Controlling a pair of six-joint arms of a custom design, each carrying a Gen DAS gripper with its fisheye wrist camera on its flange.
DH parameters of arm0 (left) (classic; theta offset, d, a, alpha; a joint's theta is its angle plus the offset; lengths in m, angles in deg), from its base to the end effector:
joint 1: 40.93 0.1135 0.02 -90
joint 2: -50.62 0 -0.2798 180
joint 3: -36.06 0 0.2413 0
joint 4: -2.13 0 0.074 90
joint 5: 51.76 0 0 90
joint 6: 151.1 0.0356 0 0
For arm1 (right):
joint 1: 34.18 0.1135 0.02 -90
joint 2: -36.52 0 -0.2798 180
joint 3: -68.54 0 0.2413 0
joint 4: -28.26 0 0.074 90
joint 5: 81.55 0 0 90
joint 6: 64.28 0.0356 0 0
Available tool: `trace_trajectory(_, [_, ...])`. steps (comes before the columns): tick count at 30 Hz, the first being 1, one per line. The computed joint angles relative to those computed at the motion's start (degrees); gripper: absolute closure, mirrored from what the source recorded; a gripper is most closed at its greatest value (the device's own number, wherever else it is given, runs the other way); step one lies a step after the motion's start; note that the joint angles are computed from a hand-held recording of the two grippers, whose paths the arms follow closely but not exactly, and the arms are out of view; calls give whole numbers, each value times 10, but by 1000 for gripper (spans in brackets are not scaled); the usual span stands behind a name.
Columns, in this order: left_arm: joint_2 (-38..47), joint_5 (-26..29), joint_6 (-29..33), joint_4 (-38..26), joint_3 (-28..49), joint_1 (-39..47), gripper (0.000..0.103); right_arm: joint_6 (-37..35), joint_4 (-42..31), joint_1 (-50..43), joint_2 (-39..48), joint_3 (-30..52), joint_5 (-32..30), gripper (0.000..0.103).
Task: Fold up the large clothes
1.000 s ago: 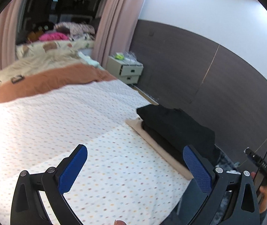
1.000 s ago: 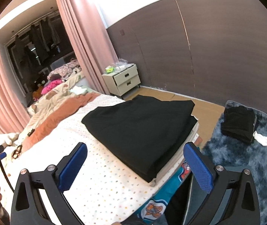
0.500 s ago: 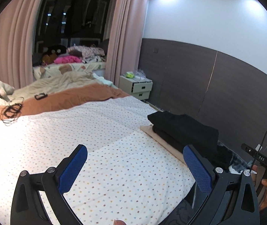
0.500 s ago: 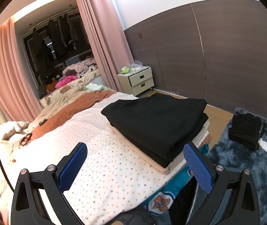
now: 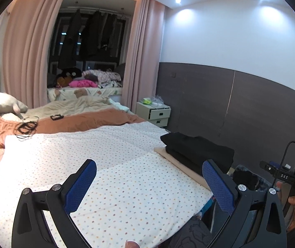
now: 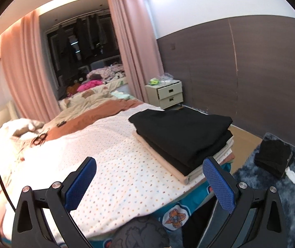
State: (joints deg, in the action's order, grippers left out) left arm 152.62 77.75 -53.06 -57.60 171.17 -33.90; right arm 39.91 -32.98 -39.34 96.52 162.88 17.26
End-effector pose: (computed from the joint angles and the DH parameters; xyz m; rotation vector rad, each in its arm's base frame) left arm 0.3710 0.0229 0.4735 0.4411 1.9097 -0.5264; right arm 0.1755 -0.0213 0.4425 0.4364 1.9875 -0.0578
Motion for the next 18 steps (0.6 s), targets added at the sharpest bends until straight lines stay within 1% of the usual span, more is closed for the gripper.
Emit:
trace_trajectory(2, [-39, -7, 6, 20, -52, 4, 1, -6, -5, 8, -11, -5, -2, 0])
trace_trajectory(5, [-106, -15, 10, 73, -152, 15, 1, -11, -12, 18, -33, -17, -12, 0])
trace_trajectory(9, [-172, -19, 12, 108, -246, 30, 1, -21, -17, 20, -64, -35, -40, 0])
trace_trajectory(10, [-185, -17, 11, 114, -265, 35, 1, -28, -20, 25, -72, -39, -45, 0])
trace_trajectory(13, [-218, -8, 9, 126, -312, 51, 1, -32, -24, 60, -90, -47, -22, 0])
trace_trajectory(14, [-229, -13, 8, 129, -327, 54, 1, -33, -25, 69, -97, -51, -19, 0])
trace_trajectory(18, [-260, -5, 10, 120, -371, 78, 1, -37, -30, 98, -129, -70, -8, 0])
